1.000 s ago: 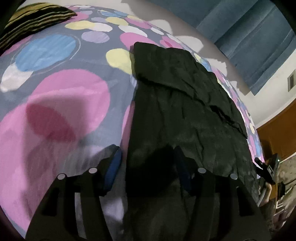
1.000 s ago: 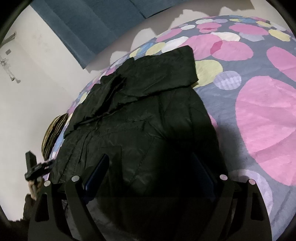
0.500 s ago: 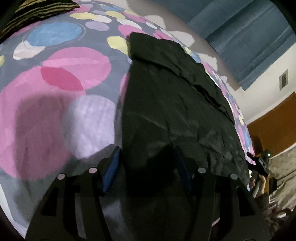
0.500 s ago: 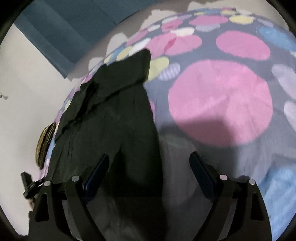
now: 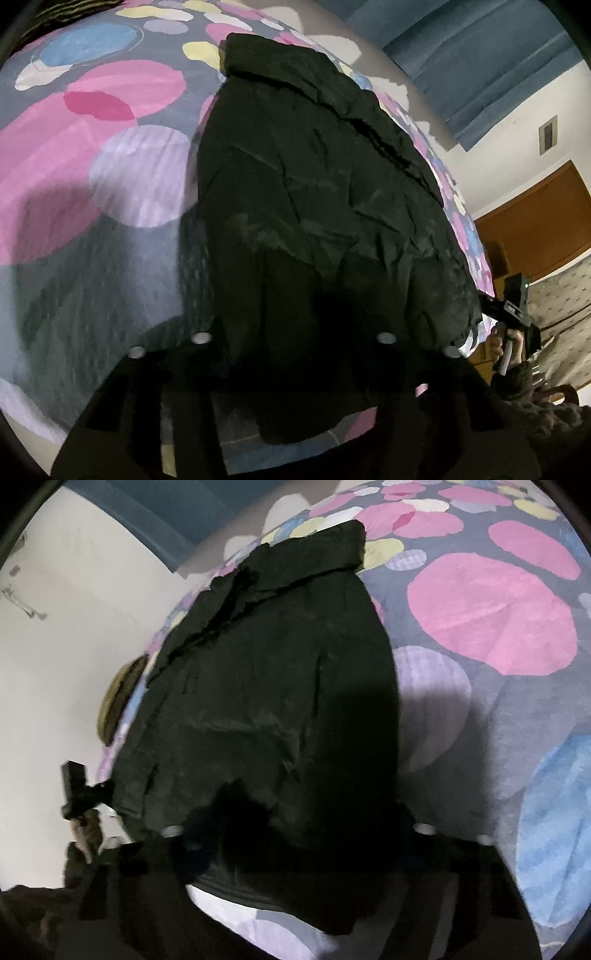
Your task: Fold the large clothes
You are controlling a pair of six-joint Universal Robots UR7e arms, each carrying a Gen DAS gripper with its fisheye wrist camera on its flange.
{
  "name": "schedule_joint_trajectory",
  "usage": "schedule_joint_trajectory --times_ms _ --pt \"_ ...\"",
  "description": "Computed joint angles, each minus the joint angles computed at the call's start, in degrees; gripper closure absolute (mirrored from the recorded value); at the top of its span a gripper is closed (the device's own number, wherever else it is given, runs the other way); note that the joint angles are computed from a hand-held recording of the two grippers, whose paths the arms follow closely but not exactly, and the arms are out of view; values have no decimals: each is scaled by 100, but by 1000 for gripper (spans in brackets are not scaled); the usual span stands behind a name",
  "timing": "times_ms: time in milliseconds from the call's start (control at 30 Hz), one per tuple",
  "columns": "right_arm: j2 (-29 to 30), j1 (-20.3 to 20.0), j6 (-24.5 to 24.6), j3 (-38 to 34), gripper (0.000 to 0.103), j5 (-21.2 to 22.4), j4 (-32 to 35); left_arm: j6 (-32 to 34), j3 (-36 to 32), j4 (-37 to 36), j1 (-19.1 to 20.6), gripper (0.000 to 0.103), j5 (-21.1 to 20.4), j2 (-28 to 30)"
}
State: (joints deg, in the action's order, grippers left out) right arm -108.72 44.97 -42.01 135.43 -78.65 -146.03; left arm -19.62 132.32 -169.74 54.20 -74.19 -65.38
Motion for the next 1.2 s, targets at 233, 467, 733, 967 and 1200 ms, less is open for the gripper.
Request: schedule_joint_trajectory --times_ms 233,467,733,967,1200 --pt "37 -79 103 -105 80 74 265 -17 49 -30 -148 83 158 29" --pt "18 -369 92 -370 88 959 1073 -79 61 -457 -110 87 -343 -111" --pt "99 -511 60 -825 90 2292 1951 -451 -400 -1033 228 89 -1155 69" --pt "860 3 755 -1404 91 2671 1405 -674 -1255 -962 501 90 -1330 584" --pt "2124 470 1989 -2202 91 2348 414 -903 -2357 -469 853 90 -1174 1308"
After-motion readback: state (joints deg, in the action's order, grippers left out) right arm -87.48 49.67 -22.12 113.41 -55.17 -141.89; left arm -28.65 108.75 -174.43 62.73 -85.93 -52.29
